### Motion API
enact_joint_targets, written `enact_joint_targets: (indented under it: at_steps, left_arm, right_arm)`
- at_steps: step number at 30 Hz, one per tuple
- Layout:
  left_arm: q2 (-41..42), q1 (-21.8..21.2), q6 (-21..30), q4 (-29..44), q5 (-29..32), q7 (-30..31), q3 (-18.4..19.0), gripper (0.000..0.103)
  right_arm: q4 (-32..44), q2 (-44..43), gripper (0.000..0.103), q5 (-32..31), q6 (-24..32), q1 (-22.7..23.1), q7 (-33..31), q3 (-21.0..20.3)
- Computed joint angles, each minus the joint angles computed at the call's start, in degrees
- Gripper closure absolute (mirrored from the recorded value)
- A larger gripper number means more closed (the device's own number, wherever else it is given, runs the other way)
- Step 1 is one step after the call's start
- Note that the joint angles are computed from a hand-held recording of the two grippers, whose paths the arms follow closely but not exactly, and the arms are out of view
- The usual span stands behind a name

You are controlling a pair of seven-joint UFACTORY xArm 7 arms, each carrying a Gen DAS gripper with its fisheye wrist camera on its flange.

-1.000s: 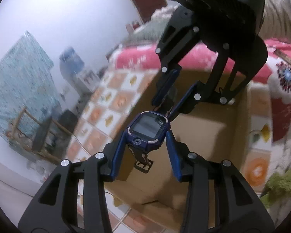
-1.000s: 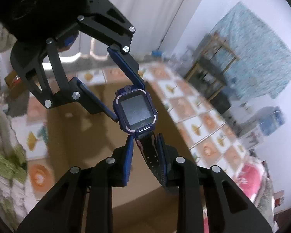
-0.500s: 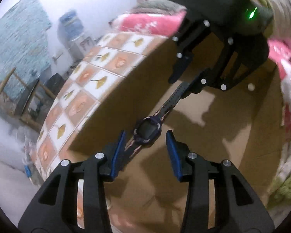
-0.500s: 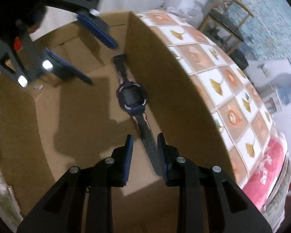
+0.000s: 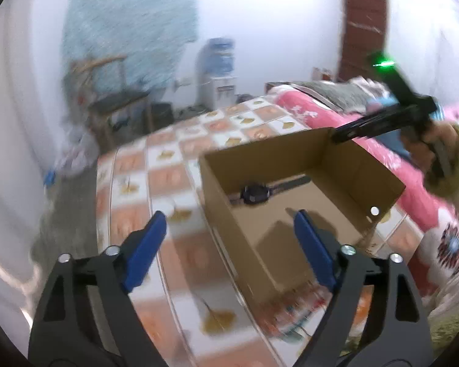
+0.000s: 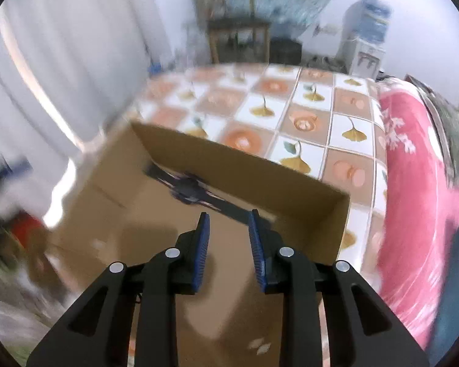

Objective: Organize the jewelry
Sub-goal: 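Open both grippers and withdraw them from the box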

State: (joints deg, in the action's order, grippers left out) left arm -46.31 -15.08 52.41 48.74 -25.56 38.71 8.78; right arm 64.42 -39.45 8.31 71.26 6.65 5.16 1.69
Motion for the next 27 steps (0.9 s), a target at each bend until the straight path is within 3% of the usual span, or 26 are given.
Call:
enact_joint_targets:
  at_steps: [3, 6, 11, 14, 18, 24, 27]
  left_arm:
    - [-5.0, 3.1, 2.4, -5.9, 0.4, -5.2, -0.6, 0.017]
    - [-7.2, 5.0, 6.2, -10.3, 1.4, -9.0, -0.3, 0.017]
    - [-6.8, 6.1, 10.6, -13.0, 2.0, -9.9, 1.6, 0.017]
    - [-7.5, 6.2, 10.0, -13.4, 2.4, -6.9, 2.2, 0.017]
    - [-9.9, 6.4, 7.8, -14.1, 2.9, -3.9, 1.9, 0.016]
    - [-14.2, 6.8, 9.8, -14.2, 4.3, -5.3, 0.2, 0.016]
    - [-17.1, 7.3, 10.8, -14.5, 4.6, -7.9, -0.9, 0.016]
  right_arm:
    - [-6.3, -10.3, 0.034, 0.7, -4.4, -0.5, 4.5, 2.7]
    - [-8.9, -17.7, 0.028, -3.0, -1.2, -1.4, 9.8, 8.7]
    - [-10.3, -21.4, 0.022, -1.5, 6.6, 0.4, 21.2, 16.1]
    - [-11.3, -21.4, 0.022, -1.4, 6.9, 0.5, 28.4, 19.6]
    - [-12.8, -22.6, 0.012, -4.5, 6.3, 0.0, 36.4, 23.9]
    - [-12.3, -22.9, 0.007, -13.6, 8.9, -0.7, 41.1, 29.5]
    - [-13.6, -25.2, 0.007, -16.1, 9.1, 0.2, 42.4, 30.2]
